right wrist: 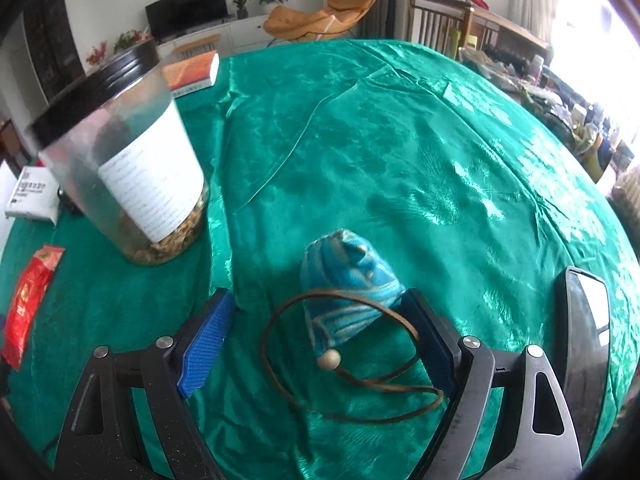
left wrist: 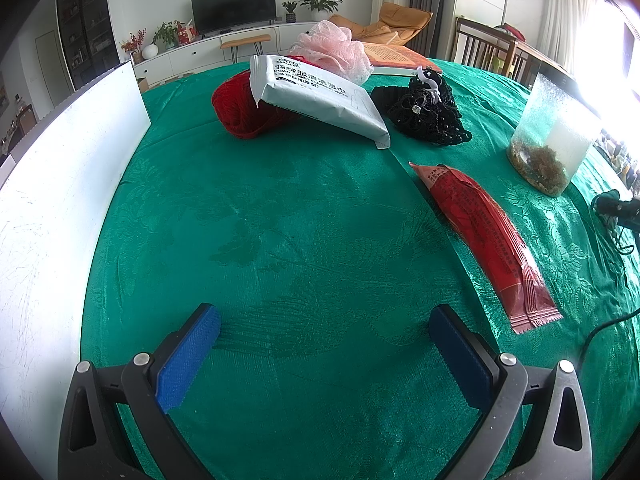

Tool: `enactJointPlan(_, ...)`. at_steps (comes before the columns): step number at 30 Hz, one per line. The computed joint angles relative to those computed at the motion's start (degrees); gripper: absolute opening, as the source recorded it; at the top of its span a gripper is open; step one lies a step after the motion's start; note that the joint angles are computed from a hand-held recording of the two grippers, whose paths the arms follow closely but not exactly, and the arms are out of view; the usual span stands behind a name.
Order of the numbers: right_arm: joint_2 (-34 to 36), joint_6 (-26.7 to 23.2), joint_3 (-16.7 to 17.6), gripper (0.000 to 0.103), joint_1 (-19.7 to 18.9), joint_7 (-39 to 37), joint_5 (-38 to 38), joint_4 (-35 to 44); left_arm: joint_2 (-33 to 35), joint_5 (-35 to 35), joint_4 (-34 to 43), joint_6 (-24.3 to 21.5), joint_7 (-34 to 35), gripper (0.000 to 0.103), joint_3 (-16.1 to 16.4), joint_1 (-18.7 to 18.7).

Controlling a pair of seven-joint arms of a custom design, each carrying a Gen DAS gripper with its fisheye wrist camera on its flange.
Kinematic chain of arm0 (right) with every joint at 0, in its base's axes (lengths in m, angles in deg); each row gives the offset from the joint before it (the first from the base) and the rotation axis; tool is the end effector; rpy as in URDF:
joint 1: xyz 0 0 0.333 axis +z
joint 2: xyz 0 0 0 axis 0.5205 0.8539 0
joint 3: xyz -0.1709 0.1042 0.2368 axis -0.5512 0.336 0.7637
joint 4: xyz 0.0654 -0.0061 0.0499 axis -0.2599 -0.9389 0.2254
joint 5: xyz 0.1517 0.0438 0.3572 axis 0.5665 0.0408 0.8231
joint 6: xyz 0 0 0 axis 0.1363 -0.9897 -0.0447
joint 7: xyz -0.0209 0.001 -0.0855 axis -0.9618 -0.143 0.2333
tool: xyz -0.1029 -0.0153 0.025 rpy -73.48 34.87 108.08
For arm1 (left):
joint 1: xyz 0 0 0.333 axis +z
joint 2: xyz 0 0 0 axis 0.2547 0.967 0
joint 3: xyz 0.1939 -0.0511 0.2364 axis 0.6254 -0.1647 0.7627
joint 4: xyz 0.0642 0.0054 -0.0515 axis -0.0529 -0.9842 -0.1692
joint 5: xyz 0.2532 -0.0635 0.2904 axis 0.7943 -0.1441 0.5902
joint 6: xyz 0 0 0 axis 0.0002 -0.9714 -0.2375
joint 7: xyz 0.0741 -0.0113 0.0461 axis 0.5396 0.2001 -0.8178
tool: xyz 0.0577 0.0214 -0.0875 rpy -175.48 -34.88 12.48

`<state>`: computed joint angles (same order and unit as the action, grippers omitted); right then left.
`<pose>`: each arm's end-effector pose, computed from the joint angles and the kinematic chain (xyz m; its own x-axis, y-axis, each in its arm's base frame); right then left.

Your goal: Organize soft objects

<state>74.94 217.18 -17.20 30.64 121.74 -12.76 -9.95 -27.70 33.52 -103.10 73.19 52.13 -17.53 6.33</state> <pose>0.7561 0.0185 0.4091 0.2056 -0.9753 -0.0810 -0.8134 -0.1242 -0.5682 0.6019 -0.1406 0.3796 0.2166 -0.9762 0.0082 -0.7960 -0.1815 -0.5775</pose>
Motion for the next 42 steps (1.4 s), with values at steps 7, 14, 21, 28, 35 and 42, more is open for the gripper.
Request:
enactJointPlan(7, -0.5, -18.2, 2.5, 0.088, -6.7, -2.9, 11.4, 7.5, -2.7, -24.6, -2.3, 8.1, 18.9, 0.102, -6.8, 5.3)
enactJointPlan(14, 6.6, -24.1, -1.9, 0.066, -0.3, -3.0, -1.0, 18.7, 5.1, -36.5, 13.2, -3.6, 32.1, 0.102, -8.5, 3.4)
enactJointPlan(21, 8.0, -23.1, 0.0, 0.043, -2.3, -1.5, 1.6, 21.5, 15.0, -27.4, 27.6, -15.7, 25.0, 0.035, -2.8, -3.3)
enactJointPlan(28, 5.0, -17.1, 2.4, 0.043, -2.9, -3.6, 5.8, 23.5, 8.2, -19.0, 21.4, -12.1, 18.4, 0.018, -0.3, -5.6)
enactJointPlan(35, -3.3, -14.4, 3.5, 0.043, -0.8, -9.2, 8.3, 16.1, -1.8, -7.4, 12.7, -11.2, 9.0, 0.018, -0.6, -4.3)
enactJointPlan(42, -13.0, -12.8, 5.2, 0.043, 2.8, -15.6, 13.6, 4.4, -14.2, -8.8, -0.1, -4.9, 7.2, 0.018, -2.7, 2.3)
